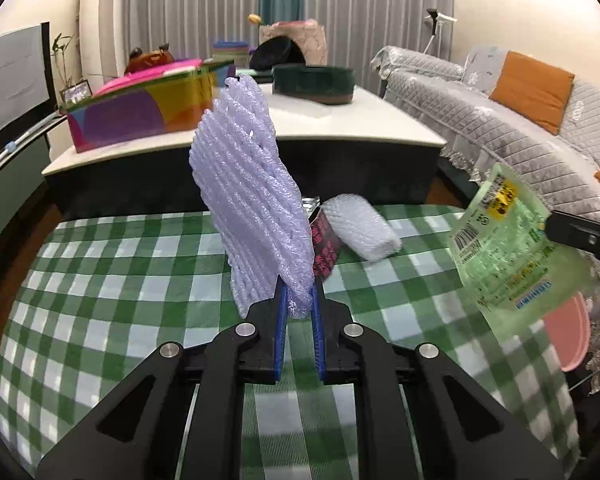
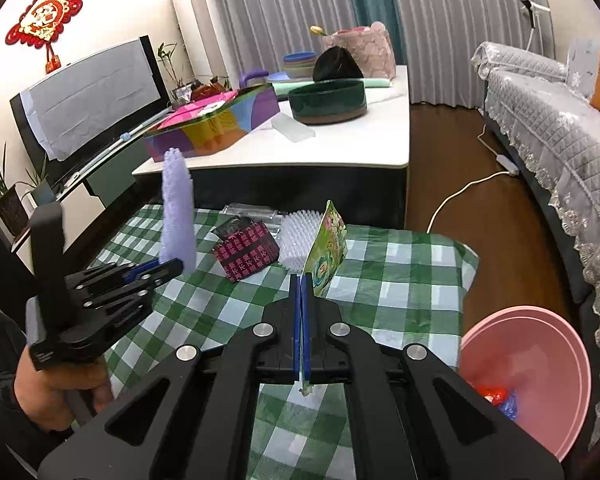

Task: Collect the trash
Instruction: 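Carry both items over the pink basin and open both tools to drop them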

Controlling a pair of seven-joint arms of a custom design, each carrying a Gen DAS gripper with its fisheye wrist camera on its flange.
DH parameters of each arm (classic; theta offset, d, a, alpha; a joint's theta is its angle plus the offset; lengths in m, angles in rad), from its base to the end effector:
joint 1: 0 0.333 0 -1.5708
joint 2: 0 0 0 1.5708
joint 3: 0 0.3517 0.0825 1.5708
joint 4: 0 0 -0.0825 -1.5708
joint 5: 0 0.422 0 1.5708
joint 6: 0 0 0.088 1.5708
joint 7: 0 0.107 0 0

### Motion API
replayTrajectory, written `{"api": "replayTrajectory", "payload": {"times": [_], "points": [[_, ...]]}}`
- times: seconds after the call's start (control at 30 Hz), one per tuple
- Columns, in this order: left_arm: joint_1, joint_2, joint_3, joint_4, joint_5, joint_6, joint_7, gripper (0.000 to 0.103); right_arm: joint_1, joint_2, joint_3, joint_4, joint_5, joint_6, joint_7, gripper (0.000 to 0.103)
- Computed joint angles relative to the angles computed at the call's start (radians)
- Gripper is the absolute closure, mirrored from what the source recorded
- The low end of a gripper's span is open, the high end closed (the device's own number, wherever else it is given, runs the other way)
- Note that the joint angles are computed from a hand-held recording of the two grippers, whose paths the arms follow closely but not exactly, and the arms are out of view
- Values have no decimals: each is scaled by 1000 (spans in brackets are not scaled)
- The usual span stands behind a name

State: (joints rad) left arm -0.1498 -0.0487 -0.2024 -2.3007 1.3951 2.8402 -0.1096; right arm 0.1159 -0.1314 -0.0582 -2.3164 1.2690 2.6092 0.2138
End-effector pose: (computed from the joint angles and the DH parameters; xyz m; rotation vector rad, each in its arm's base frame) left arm 0.4988 -0.2388 0.4119 -1.7540 1.6363 -0.7857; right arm 0.5440 0.0103 0.4428 -1.8755 1.2421 -0.2787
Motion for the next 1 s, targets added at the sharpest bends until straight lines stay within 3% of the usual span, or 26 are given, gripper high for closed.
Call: {"api": "replayTrajectory", "payload": {"times": [0.43,0.83,1.0], "points": [[-1,-157,-51,-109,18,127,-48,92,14,-182,-25,-123,-35,104,32,102],[-36,-111,-86,-64,54,180,-52,92,-14,-254,-93,-141,-136,119,48,102],[-64,-77,-88,-36,60,188,-43,92,-29,-230,-133,-125,-82,131,-2,102]]}}
